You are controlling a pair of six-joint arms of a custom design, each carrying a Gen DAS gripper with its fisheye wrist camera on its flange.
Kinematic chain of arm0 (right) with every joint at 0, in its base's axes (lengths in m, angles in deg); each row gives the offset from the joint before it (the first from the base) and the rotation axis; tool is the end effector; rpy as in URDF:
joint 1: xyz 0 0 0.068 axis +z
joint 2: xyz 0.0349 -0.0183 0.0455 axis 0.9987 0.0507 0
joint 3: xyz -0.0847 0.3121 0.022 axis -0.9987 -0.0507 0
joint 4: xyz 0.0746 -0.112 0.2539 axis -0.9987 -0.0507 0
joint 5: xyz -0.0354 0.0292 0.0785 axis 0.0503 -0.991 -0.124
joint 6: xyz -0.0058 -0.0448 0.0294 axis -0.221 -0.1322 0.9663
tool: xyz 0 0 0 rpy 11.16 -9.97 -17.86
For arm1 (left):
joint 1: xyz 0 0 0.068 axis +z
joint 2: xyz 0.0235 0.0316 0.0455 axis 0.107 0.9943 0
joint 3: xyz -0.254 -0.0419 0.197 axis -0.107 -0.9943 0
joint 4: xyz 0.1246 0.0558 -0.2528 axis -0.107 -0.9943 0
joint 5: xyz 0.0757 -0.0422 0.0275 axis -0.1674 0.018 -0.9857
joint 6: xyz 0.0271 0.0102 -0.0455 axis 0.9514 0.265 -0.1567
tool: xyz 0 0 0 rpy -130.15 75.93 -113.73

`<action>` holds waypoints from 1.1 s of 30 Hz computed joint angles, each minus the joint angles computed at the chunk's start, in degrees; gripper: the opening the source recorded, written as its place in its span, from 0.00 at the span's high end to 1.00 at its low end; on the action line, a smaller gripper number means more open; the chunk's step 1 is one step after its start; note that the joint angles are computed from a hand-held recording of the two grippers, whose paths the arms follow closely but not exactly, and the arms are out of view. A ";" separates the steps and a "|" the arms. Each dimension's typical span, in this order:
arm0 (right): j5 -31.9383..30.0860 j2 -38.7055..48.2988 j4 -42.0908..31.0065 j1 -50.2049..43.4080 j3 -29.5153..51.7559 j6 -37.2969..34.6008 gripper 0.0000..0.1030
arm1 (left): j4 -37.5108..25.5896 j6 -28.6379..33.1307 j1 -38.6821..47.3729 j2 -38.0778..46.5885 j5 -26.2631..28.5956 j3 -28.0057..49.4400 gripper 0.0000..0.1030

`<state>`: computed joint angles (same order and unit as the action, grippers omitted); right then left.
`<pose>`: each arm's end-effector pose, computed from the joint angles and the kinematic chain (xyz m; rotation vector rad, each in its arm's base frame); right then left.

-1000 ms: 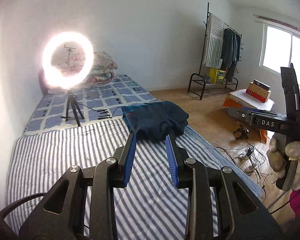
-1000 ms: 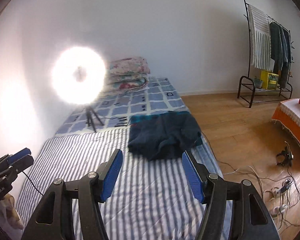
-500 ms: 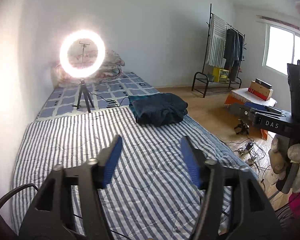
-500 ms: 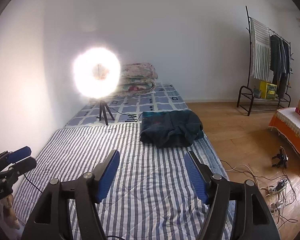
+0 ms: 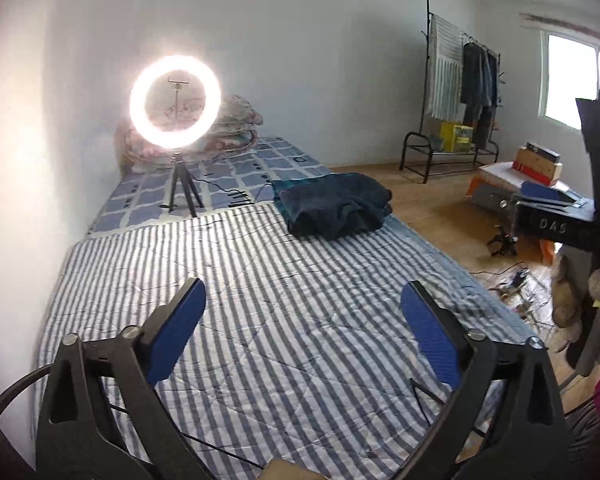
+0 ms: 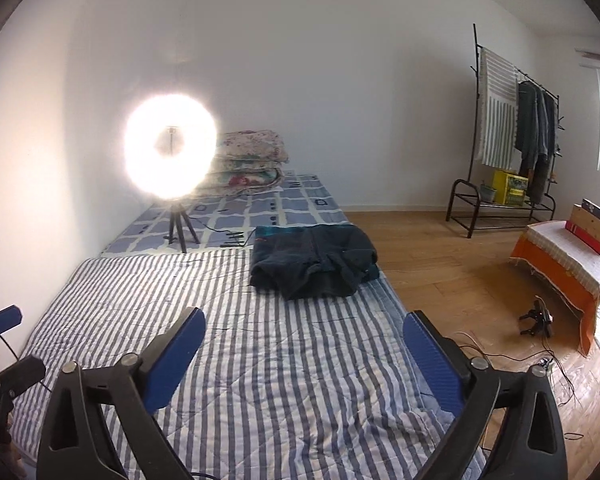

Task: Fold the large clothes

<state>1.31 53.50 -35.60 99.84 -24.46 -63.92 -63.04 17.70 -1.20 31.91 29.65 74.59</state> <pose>0.2122 0.0390 0.2651 0.0478 2.0876 -0.0556 0.2634 -0.0390 0.2513 0.2803 2.0764 -0.1932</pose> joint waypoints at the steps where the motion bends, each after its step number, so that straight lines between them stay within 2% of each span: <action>1: 0.84 -0.12 0.23 0.09 -0.26 0.06 0.00 | 0.60 -0.05 -0.40 -0.12 -0.99 -0.43 0.01; 14: 4.88 0.98 0.75 1.91 -0.85 -1.22 0.00 | 2.27 0.54 -0.68 0.62 -3.01 -1.25 0.00; 33: 5.47 1.18 0.95 2.70 -0.70 -1.00 0.00 | 2.43 0.89 0.22 0.34 -2.79 -1.41 0.00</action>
